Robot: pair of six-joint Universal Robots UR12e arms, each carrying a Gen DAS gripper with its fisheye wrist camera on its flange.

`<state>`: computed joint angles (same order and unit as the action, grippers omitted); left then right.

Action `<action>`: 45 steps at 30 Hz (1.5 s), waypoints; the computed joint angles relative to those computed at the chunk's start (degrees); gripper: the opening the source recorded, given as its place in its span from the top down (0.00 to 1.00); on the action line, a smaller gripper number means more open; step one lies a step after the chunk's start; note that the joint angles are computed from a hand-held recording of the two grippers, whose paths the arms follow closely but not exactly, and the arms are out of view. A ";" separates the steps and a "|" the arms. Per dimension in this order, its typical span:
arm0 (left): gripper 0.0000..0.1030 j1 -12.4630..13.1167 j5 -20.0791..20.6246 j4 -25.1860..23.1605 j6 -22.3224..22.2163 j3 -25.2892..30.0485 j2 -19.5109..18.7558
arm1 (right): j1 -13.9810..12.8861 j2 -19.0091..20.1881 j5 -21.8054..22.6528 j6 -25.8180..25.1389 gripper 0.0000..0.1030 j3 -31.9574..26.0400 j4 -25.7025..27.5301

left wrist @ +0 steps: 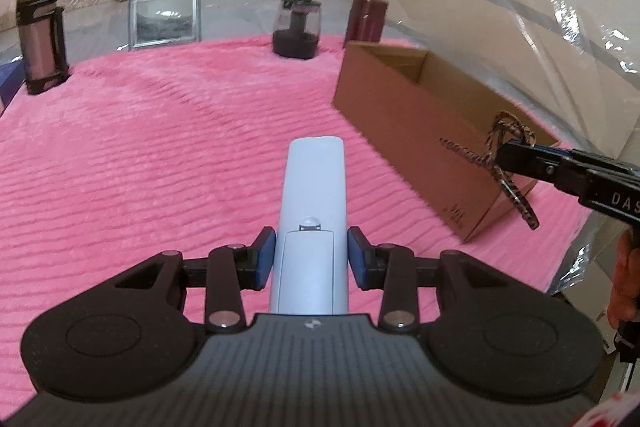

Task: Organize rigid objects
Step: 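Carry the white stick in the left tool while the right tool carries the claw clip to the box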

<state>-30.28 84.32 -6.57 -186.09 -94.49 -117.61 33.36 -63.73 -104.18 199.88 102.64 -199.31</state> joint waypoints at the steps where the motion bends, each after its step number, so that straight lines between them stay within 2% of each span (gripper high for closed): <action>1: 0.68 -0.13 -0.31 0.11 0.03 0.42 -0.15 | -0.17 -0.48 -0.54 0.41 0.82 0.63 -0.73; 9: 0.68 -1.63 -3.26 0.74 0.64 4.34 -1.74 | -1.85 -4.54 -5.21 2.35 0.82 5.84 -4.33; 16: 0.68 -3.26 -5.90 -0.51 2.16 8.98 -4.10 | -3.92 -7.83 -8.72 1.77 0.82 9.97 -3.60; 27: 0.68 -5.75 -7.86 -5.81 8.94 17.70 -8.79 | -9.10 -11.79 -7.06 -4.09 0.82 14.14 -0.76; 32: 0.68 -6.57 -7.30 -10.45 14.58 23.84 -11.66 | -11.79 -12.54 -2.95 -8.11 0.82 14.03 1.14; 37: 0.68 -7.21 -5.80 -17.99 20.22 32.88 -15.89 | -14.74 -12.73 4.80 -13.05 0.82 12.46 4.36; 41: 0.68 -7.24 -5.43 -25.88 22.80 41.85 -20.27 | -16.76 -12.28 10.73 -18.74 0.82 9.77 10.21; 45: 0.68 -7.49 -4.05 -33.68 25.70 50.33 -24.53 | -18.71 -11.28 16.13 -24.82 0.82 6.04 19.59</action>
